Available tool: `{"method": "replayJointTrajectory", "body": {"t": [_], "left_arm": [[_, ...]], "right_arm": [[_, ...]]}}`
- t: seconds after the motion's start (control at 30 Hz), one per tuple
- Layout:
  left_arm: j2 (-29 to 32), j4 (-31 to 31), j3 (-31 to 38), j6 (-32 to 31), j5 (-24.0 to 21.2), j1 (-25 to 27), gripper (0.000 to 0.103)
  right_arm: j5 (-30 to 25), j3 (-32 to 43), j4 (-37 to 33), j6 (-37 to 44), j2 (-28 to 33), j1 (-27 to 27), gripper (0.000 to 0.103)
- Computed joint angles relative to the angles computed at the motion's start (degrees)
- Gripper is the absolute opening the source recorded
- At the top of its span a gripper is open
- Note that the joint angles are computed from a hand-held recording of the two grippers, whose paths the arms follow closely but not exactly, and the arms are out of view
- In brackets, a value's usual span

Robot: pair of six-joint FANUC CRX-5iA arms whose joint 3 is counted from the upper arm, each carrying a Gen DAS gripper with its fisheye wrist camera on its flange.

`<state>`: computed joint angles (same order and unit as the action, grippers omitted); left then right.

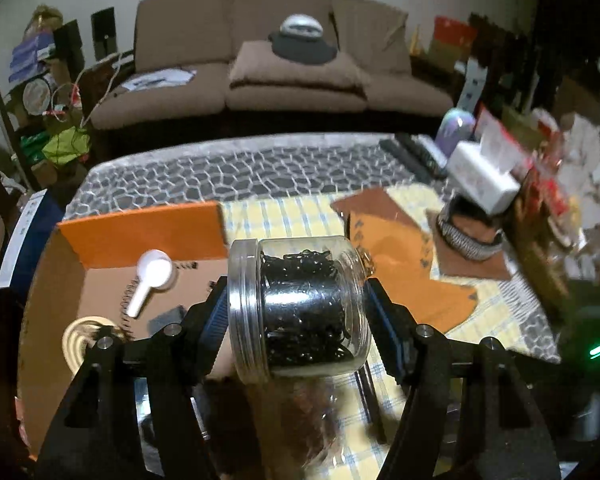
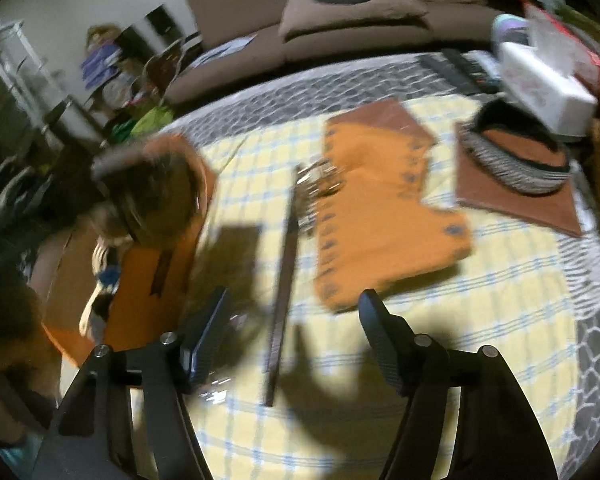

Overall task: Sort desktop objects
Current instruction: 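Grasp the clear hair-tie jar with the left gripper while the right grasps the rubber-band bag, then carry the jar and rubber-band bag into the orange box and open both grippers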

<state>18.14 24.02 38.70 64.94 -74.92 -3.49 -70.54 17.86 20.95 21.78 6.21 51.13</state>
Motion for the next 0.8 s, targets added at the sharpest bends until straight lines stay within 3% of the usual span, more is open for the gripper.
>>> {"method": "replayJointTrajectory", "body": {"t": [0.2, 0.3, 0.57, 0.63, 0.7, 0.8], "left_arm": [[-2.59, 3.37, -1.75, -2.89, -0.32, 4.55, 0.062], [-3.54, 4.89, -3.02, -4.17, -0.5, 6.87, 0.062], [-6.06, 6.25, -8.11, -7.39, 0.51, 12.59, 0.062], [-6.48, 6.48, -9.56, -8.0, 0.94, 13.98, 0.062], [-6.87, 6.61, -11.12, -8.68, 1.68, 15.17, 0.062], [-7.26, 7.06, -13.51, -8.71, 2.48, 16.75, 0.062]], "right_arm": [[-2.34, 7.96, -6.29, 7.75, 6.85, 0.6, 0.059], [-4.18, 10.95, -8.09, 9.18, 9.83, 0.86, 0.052], [-7.6, 15.69, -10.68, 10.93, 14.68, 0.91, 0.046], [-6.53, 15.26, -11.43, 11.21, 14.58, 0.8, 0.037], [-5.03, 14.65, -12.22, 11.5, 14.16, 0.59, 0.02], [-3.55, 13.55, -12.39, 11.17, 13.29, 0.4, 0.014]]}}
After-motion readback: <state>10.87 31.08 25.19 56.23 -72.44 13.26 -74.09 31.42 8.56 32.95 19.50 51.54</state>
